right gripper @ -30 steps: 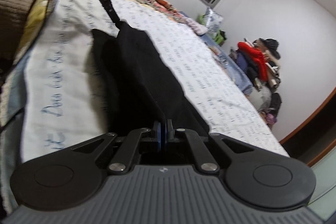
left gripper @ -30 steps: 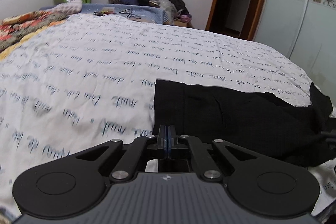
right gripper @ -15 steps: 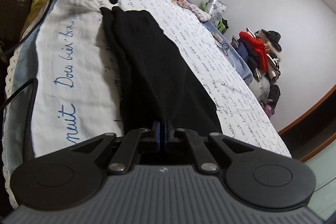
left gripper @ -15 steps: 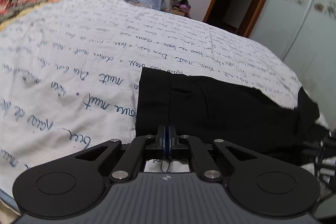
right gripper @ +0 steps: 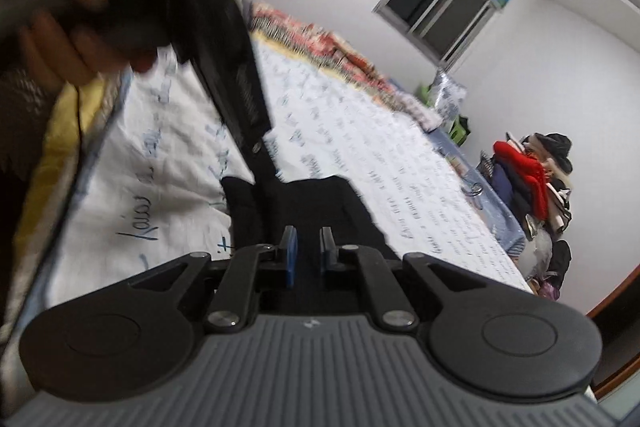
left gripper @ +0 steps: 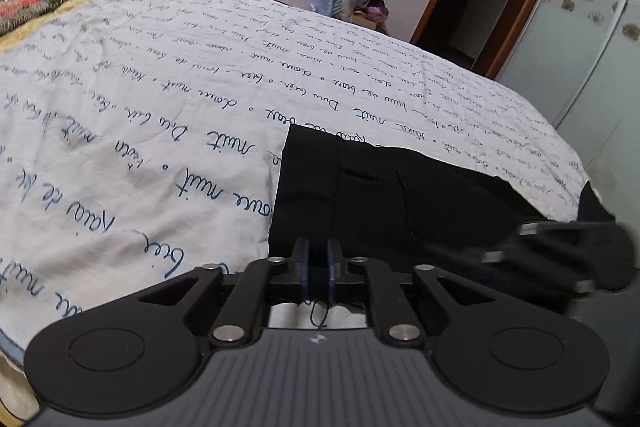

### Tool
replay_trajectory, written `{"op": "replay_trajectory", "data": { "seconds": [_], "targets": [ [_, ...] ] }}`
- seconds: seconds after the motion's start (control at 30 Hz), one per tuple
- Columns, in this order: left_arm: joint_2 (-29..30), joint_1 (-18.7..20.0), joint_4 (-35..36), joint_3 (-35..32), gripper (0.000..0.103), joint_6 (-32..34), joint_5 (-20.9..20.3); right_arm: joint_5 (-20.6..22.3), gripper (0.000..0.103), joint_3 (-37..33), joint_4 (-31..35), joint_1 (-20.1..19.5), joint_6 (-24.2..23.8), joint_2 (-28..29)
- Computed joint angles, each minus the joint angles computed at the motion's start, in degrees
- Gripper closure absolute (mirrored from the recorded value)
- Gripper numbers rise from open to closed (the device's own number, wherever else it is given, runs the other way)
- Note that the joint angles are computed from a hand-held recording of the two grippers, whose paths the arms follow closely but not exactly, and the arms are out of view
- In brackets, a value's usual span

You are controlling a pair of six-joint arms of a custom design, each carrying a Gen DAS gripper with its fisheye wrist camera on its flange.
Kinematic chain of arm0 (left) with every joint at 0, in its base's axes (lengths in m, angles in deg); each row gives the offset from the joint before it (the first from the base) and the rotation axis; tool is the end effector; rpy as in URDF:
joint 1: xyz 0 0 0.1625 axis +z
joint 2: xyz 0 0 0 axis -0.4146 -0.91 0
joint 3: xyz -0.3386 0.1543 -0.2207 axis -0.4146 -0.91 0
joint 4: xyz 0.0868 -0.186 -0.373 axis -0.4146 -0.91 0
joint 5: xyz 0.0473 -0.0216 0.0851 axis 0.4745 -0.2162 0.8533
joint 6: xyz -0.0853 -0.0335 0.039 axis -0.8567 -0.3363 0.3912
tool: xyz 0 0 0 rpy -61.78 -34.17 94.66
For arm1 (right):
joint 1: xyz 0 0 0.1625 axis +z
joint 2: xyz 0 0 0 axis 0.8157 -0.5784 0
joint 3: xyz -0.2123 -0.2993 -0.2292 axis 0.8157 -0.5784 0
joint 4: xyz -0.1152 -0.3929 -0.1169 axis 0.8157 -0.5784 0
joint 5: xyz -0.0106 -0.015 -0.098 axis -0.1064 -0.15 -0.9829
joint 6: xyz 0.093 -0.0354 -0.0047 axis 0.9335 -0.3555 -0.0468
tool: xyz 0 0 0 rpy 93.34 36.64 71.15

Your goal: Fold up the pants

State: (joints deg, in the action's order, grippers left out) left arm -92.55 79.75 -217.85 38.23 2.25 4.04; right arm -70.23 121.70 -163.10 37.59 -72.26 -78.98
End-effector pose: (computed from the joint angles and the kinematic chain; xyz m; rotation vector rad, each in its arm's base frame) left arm -0.1386 -0.5582 0.1967 0.1491 2.4456 -1.0850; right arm 0.1670 -0.6345 0.1209 2.0092 -1.6033 0.7241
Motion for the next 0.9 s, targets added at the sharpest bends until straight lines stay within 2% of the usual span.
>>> {"op": "replay_trajectory", "data": {
  "seconds": [0.07,0.1,0.13,0.17,0.23,0.3,0.4,0.5,0.6,0.67,0.7,0.8,0.83,0.9],
  "targets": [
    [-0.36,0.22,-0.99,0.55,0.053,-1.42,-0.54,-2.50,0.089,-1.73,-0.37,0.74,0.04,2.68],
    [-0.18,0.08,-2.77,0.97,0.022,-1.94,0.06,-3.25,0.085,-2.42,-0.15,0.93,0.33,3.53],
    [0.36,-0.29,-5.86,1.47,0.010,-1.75,1.40,-4.00,0.085,-3.00,-0.14,1.12,0.60,4.28],
    [1.03,-0.72,-9.08,1.80,0.010,-0.88,2.83,-5.11,0.084,-3.59,0.17,1.30,0.89,4.81],
    [1.04,-0.92,-9.50,1.48,0.010,0.01,3.36,-5.76,0.083,-4.26,-0.22,1.30,1.11,5.71],
    [0.43,-0.38,-7.87,0.96,0.010,-0.62,0.68,-5.99,0.084,-4.72,-0.45,1.22,2.14,6.37],
    [0.17,0.59,-6.14,0.12,0.010,-2.35,-3.72,-5.06,0.098,-5.08,-0.23,1.02,4.18,6.38],
    [0.06,1.71,-5.52,-0.49,0.011,-5.25,-8.07,-2.35,0.098,-3.68,-2.38,0.41,3.38,5.79],
    [0.12,3.08,-5.16,-1.15,0.012,-8.64,-12.11,-0.41,0.098,-2.62,-1.52,0.16,4.27,4.26],
    [0.49,3.74,-4.60,-1.59,0.025,-10.60,-13.62,0.13,0.098,-2.64,-0.19,0.17,5.50,3.61],
    [0.67,3.87,-3.50,-1.95,0.038,-11.39,-13.60,0.17,0.098,-2.85,0.60,0.16,6.40,3.45],
    [1.31,2.77,-0.71,-2.29,0.060,-12.26,-8.64,0.10,0.098,-3.11,2.21,-0.03,7.69,3.14],
    [1.45,2.29,-0.60,-2.10,0.064,-11.77,-7.00,-0.09,0.098,-3.05,2.81,-0.06,7.53,2.94],
    [1.47,1.49,-1.51,-1.30,0.064,-11.20,-4.19,-0.71,0.098,-2.88,3.14,-0.12,5.99,2.93]
  ]
}}
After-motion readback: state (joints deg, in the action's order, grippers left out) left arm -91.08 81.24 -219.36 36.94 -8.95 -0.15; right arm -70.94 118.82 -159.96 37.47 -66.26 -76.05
